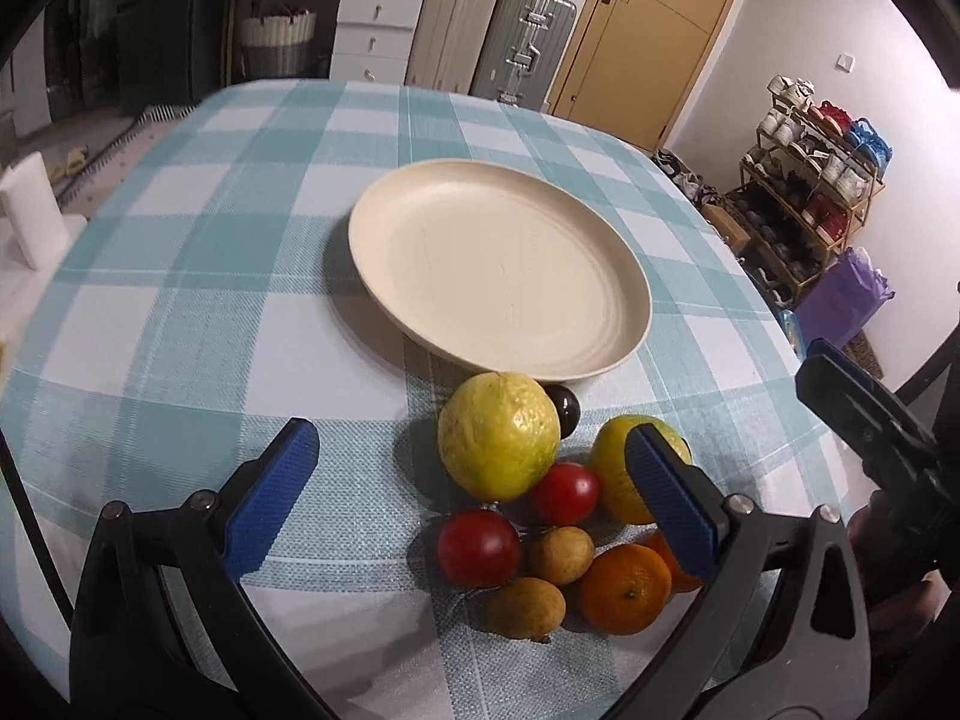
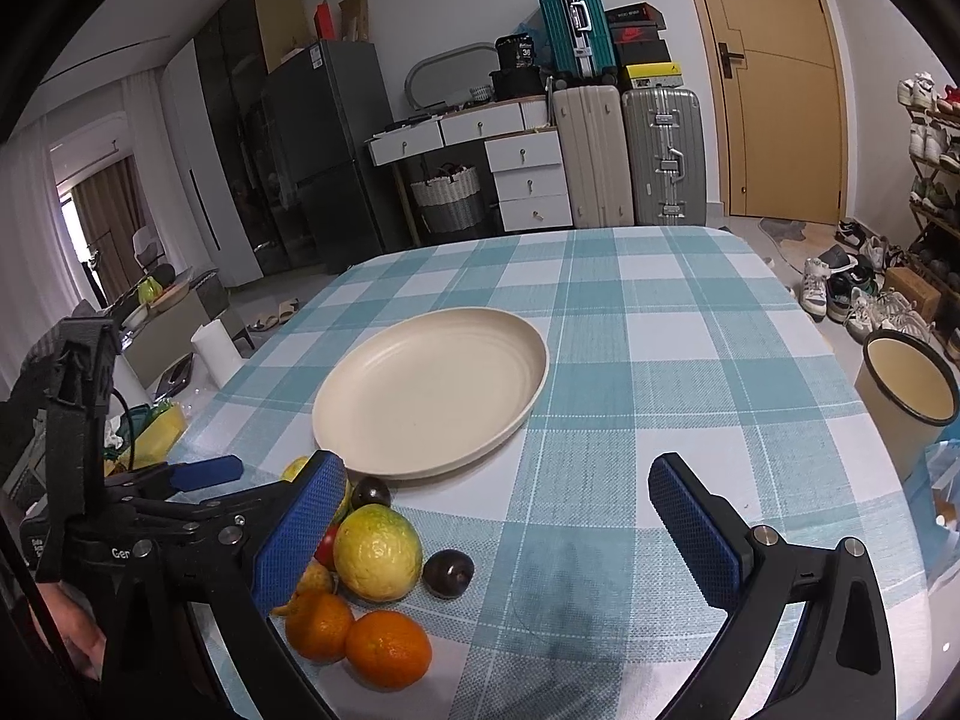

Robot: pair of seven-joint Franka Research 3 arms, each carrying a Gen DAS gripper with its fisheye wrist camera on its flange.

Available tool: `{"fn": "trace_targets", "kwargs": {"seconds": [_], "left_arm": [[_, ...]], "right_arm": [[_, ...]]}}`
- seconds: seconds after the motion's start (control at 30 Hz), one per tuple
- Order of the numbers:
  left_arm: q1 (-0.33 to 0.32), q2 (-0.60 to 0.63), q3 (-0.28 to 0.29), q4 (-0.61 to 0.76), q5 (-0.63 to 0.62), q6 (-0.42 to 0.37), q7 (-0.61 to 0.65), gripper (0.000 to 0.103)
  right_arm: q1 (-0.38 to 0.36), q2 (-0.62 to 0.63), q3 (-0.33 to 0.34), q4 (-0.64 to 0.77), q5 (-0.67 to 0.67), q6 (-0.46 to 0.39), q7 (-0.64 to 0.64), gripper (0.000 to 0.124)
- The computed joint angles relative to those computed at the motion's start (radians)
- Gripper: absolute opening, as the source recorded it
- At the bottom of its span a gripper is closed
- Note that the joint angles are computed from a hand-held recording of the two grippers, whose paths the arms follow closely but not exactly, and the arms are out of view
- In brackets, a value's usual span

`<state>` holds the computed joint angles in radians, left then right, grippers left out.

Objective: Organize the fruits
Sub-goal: 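Grasp the large yellow-green citrus with the left gripper while the right gripper approaches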

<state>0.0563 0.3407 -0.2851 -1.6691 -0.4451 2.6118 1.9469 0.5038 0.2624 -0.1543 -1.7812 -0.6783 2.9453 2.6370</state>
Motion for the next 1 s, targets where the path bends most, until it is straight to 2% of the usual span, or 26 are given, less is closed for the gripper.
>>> {"fn": "trace_targets", "kwargs": {"seconds": [0.27,0.4,0.5,0.6,0.63,0.73,0.83,0.93,1.0], "left_arm": [[0.02,0.054,-0.019,0.068,-0.039,-0.06,0.03,0.086],[0.016,0.089,-0.006,0.114,-0.023,-0.125,-0.014,0.072],[0.028,0.108,-0.019,0.135,-0.046,-0.155,-0.006,0.063],[0.03,0.113,-0.024,0.138,-0.05,-0.163,0.009,0.045],[0.029,0.114,-0.023,0.139,-0.05,-0.165,0.01,0.045],[0.028,0.113,-0.023,0.137,-0.052,-0.165,0.016,0.045],[0.034,0.112,-0.026,0.136,-0.066,-0.173,0.021,0.045],[0.042,0.105,-0.026,0.126,-0.085,-0.175,0.03,0.045],[0.043,0.1,-0.023,0.122,-0.091,-0.176,0.033,0.045]], "right_arm": [[-0.012,0.029,0.015,0.017,0.087,0.0,-0.077,0.103],[-0.002,0.042,0.007,0.024,0.126,0.003,-0.111,0.103],[0.002,0.05,0.002,0.029,0.156,0.008,-0.134,0.103],[0.005,0.056,0.0,0.033,0.186,0.014,-0.16,0.103],[0.005,0.058,0.001,0.035,0.198,0.016,-0.17,0.103],[-0.042,0.062,0.062,0.025,0.315,0.043,-0.28,0.103],[-0.014,0.064,0.037,0.024,0.352,0.044,-0.308,0.103],[-0.01,0.065,0.04,0.022,0.391,0.048,-0.359,0.103],[-0.033,0.064,0.073,0.018,0.443,0.056,-0.421,0.103]]}}
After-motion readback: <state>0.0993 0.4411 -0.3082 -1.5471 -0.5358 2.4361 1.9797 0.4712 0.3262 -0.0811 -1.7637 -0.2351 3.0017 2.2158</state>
